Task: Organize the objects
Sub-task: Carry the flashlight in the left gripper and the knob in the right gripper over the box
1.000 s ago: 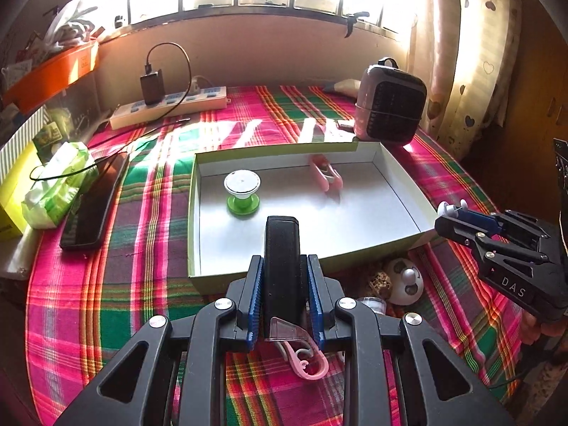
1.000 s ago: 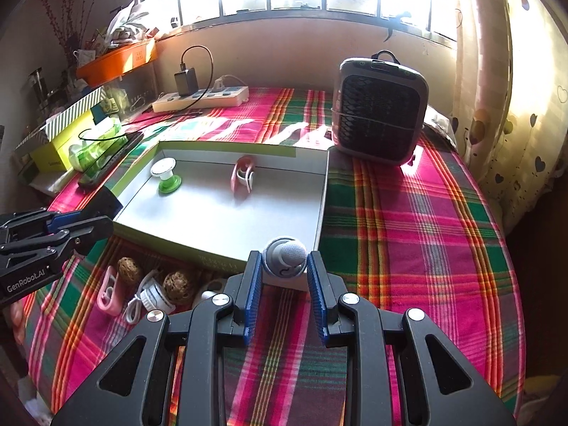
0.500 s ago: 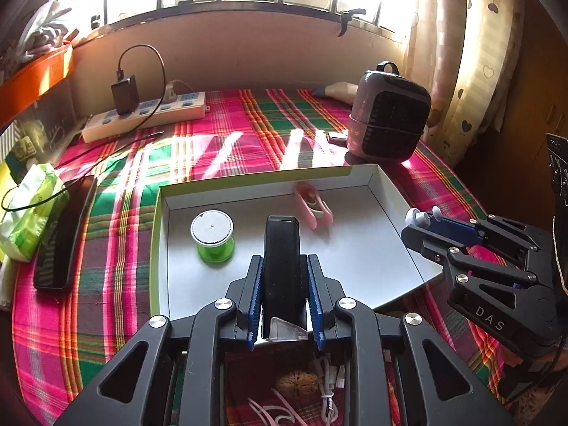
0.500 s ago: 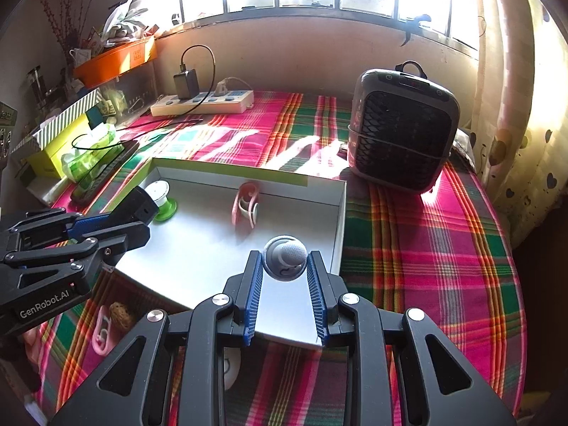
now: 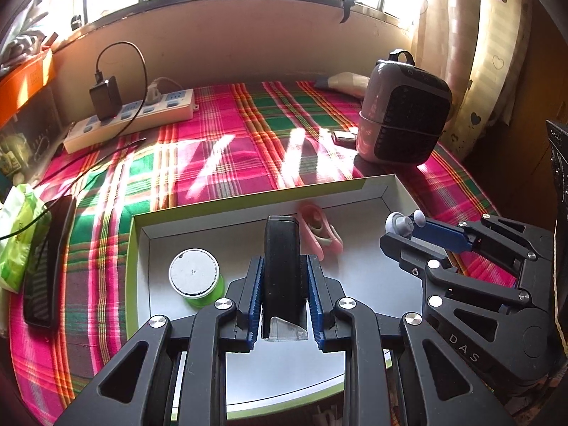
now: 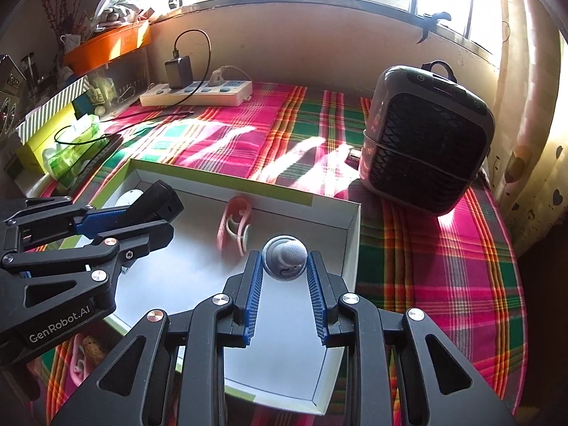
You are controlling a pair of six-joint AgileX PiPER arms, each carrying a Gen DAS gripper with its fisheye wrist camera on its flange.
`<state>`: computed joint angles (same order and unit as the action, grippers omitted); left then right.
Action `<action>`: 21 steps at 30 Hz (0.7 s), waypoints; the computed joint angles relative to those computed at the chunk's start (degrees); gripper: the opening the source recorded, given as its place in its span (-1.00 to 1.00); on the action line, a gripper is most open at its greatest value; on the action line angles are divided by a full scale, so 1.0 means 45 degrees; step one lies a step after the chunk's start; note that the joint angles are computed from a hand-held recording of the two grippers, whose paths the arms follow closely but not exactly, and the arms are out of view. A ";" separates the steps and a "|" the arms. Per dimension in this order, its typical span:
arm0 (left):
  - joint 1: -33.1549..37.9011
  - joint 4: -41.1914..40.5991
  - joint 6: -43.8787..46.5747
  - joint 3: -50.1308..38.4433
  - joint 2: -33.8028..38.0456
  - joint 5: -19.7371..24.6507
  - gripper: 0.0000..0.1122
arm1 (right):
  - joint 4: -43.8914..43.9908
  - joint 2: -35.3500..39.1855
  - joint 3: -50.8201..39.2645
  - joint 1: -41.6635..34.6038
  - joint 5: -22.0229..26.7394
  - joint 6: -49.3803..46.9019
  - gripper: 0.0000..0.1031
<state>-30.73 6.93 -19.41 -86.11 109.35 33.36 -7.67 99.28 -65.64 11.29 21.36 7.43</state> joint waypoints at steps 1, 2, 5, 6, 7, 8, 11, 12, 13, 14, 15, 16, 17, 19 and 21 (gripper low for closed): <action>0.0015 -0.0055 0.0069 -0.0118 0.0115 0.0047 -0.62 | 0.0003 0.0135 -0.0140 -0.0010 0.0076 -0.0030 -0.47; 0.0033 -0.0055 0.0044 -0.0247 0.0236 0.0104 -0.62 | -0.0039 0.0254 -0.0267 -0.0019 0.0124 0.0013 -0.47; 0.0102 -0.0159 0.0112 -0.0775 0.0648 0.0411 -0.62 | -0.0016 0.0634 -0.0660 -0.0038 0.0253 -0.0048 -0.47; 0.0099 -0.0113 0.0061 -0.0947 0.0777 0.0506 -0.62 | 0.0070 0.0784 -0.0813 -0.0065 0.0321 -0.0153 -0.47; 0.0097 -0.0113 0.0124 -0.1116 0.0907 0.0571 -0.62 | 0.0016 0.0938 -0.0970 -0.0056 0.0410 -0.0106 -0.47; 0.0090 -0.0113 0.0180 -0.1316 0.1055 0.0668 -0.62 | -0.0047 0.1066 -0.1093 -0.0062 0.0463 -0.0051 -0.47; 0.0127 -0.0123 0.0185 -0.1831 0.1478 0.0987 -0.62 | -0.0118 0.1384 -0.1459 -0.0097 0.0638 0.0005 -0.47; 0.0150 -0.0173 0.0207 -0.1870 0.1533 0.0951 -0.62 | -0.0093 0.1453 -0.1557 -0.0101 0.0685 -0.0035 -0.47; 0.0148 -0.0182 0.0276 -0.1911 0.1584 0.0925 -0.62 | -0.0019 0.1549 -0.1678 -0.0104 0.0762 -0.0157 -0.47; 0.0133 -0.0107 0.0261 -0.2018 0.1671 0.0996 -0.62 | -0.0030 0.1649 -0.1769 -0.0085 0.0813 -0.0207 -0.47; 0.0123 -0.0091 0.0263 -0.2154 0.1771 0.1106 -0.62 | -0.0129 0.1750 -0.1873 -0.0064 0.0874 -0.0171 -0.47; 0.0130 -0.0150 0.0353 -0.2281 0.1868 0.1195 -0.62 | -0.0177 0.1845 -0.1955 -0.0042 0.0933 -0.0134 -0.47; 0.0135 -0.0154 0.0326 -0.2349 0.1927 0.1237 -0.62 | -0.0103 0.1908 -0.2006 -0.0047 0.0954 -0.0196 -0.47; 0.0151 -0.0252 0.0415 -0.2427 0.1995 0.1245 -0.62 | -0.0110 0.2034 -0.2099 -0.0039 0.0984 -0.0186 -0.47; 0.0153 -0.0238 0.0431 -0.2684 0.2178 0.1425 -0.62 | -0.0153 0.2097 -0.2155 -0.0036 0.0981 -0.0162 -0.47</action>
